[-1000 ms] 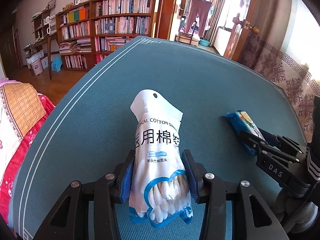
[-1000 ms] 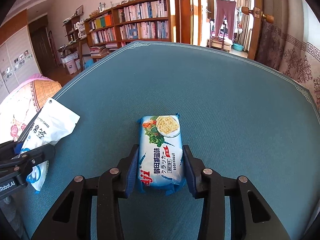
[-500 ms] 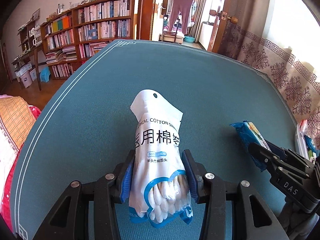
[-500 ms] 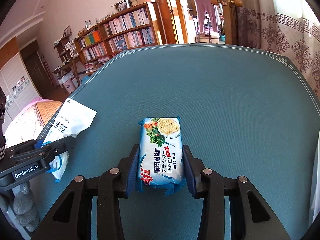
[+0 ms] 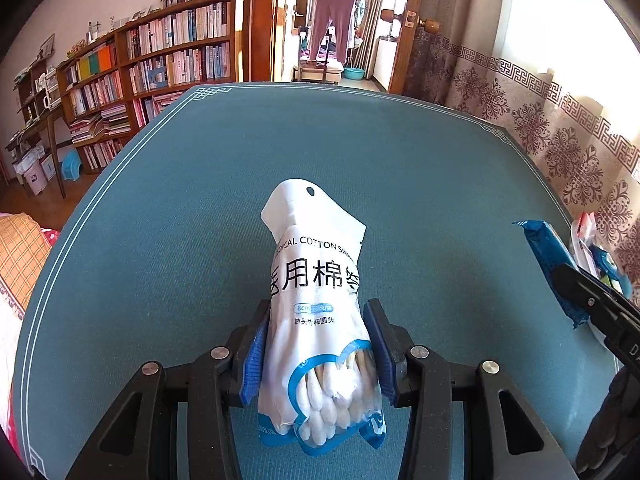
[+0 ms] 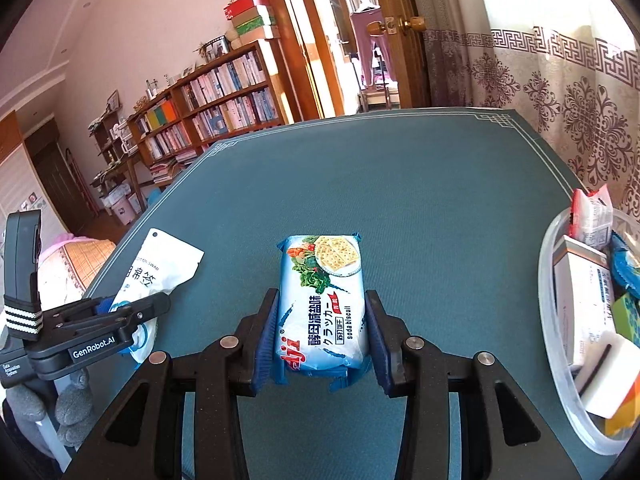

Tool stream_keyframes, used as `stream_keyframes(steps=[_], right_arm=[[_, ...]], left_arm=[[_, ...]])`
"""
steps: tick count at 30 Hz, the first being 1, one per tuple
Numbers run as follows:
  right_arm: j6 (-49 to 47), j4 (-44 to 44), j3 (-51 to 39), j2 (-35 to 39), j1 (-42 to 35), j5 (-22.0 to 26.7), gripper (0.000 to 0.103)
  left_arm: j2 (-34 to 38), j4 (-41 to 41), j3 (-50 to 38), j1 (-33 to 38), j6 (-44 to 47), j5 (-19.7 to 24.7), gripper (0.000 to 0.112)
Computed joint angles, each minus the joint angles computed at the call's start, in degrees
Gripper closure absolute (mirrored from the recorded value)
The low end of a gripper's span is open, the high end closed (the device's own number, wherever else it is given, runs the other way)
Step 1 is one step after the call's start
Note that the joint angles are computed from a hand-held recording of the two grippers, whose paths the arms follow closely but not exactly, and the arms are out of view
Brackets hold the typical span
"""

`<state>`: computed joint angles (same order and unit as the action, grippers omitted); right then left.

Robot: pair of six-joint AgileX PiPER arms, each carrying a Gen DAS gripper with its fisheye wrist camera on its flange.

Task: Organize objects
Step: 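Carry the cracker packet into the basin and open the right tool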

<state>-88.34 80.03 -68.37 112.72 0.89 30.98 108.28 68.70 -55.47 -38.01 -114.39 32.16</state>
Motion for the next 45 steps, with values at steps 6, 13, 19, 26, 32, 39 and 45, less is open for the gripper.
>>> stream_keyframes(steps=[6, 13, 19, 26, 32, 39, 45], right_arm=[[-0.9, 1.7, 1.6, -2.9, -5.9, 0.5, 0.061], [-1.1, 3.6, 0.8, -3.5, -14.1, -1.1, 0.061], [0.0, 4.2, -1.7, -2.3, -19.9, -2.8, 0.061], [1.5, 3.4, -5.5, 1.1, -22.6, -5.6, 0.061], [6.8, -1.4, -9.8, 4.9, -23.0, -8.3, 0.061], [13.8, -8.4, -14.1, 8.6, -23.4, -6.6, 0.06], [14.6, -9.3, -14.8, 8.9, -24.5, -3.3, 0.06]], left_arm=[[1.5, -2.5, -3.7, -1.4, 4.0, 0.8, 0.064], [3.8, -5.8, -8.7, -3.2, 9.1, 1.9, 0.064], [6.1, -8.3, -13.6, -4.7, 13.7, 2.7, 0.064], [8.8, -11.5, -19.9, -6.3, 19.8, 3.9, 0.064], [11.2, -13.9, -25.3, -7.6, 24.6, 4.9, 0.064], [14.5, -18.7, -32.5, -8.2, 32.0, 4.4, 0.064], [17.7, -22.0, -39.5, -8.9, 38.0, 4.9, 0.064]])
